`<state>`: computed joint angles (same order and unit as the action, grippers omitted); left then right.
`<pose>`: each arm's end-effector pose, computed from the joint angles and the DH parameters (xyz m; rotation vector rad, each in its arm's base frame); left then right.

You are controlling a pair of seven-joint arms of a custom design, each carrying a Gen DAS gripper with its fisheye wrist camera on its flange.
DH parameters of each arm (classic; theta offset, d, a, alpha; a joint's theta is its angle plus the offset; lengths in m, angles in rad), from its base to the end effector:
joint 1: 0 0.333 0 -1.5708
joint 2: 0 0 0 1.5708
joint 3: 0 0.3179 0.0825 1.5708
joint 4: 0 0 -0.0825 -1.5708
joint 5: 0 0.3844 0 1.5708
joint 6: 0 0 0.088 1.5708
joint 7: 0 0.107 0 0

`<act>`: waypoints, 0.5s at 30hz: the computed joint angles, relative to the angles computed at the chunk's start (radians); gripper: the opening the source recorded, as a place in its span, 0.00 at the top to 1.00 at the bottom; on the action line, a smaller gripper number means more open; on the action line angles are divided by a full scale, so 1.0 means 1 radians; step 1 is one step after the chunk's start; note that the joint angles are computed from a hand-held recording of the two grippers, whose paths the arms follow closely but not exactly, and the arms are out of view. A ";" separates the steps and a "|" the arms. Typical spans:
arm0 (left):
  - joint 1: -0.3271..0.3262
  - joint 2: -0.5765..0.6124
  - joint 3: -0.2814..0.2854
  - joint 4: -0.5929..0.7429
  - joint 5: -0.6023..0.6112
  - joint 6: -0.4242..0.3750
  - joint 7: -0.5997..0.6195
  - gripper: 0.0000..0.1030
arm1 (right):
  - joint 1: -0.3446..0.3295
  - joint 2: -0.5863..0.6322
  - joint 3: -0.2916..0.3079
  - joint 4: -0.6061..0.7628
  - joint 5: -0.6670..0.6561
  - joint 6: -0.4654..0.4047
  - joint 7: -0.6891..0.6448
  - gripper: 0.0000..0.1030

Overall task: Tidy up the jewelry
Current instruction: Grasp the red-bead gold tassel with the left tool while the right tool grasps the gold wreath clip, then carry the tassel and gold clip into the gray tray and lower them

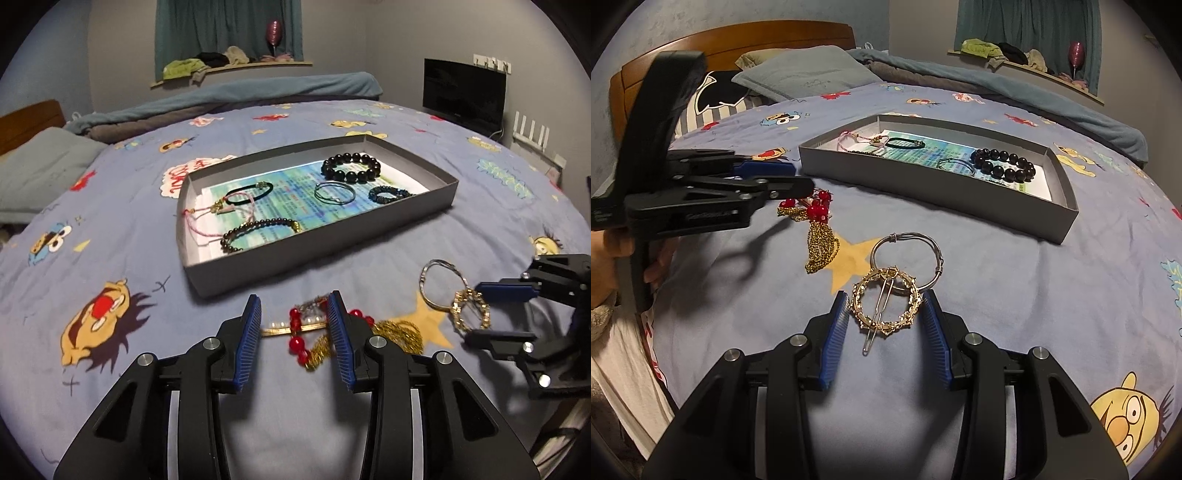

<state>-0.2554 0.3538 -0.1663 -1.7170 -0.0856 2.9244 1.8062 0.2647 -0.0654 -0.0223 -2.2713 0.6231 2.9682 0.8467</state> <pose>0.6492 -0.2677 0.4891 -1.2283 2.1825 -0.9675 0.5434 0.0932 0.4670 -2.0109 1.3442 -0.5744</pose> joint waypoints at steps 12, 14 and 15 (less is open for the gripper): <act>0.042 0.005 -0.067 0.006 -0.100 -0.009 0.141 0.99 | -0.003 -0.004 -0.007 0.010 0.050 0.007 -0.014 0.60; 0.049 -0.007 -0.077 -0.010 -0.123 0.002 0.162 0.99 | 0.002 -0.009 -0.013 0.011 0.086 0.013 -0.043 0.60; 0.054 -0.014 -0.084 -0.017 -0.136 0.009 0.173 0.99 | 0.004 -0.011 -0.015 0.013 0.097 0.013 -0.050 0.60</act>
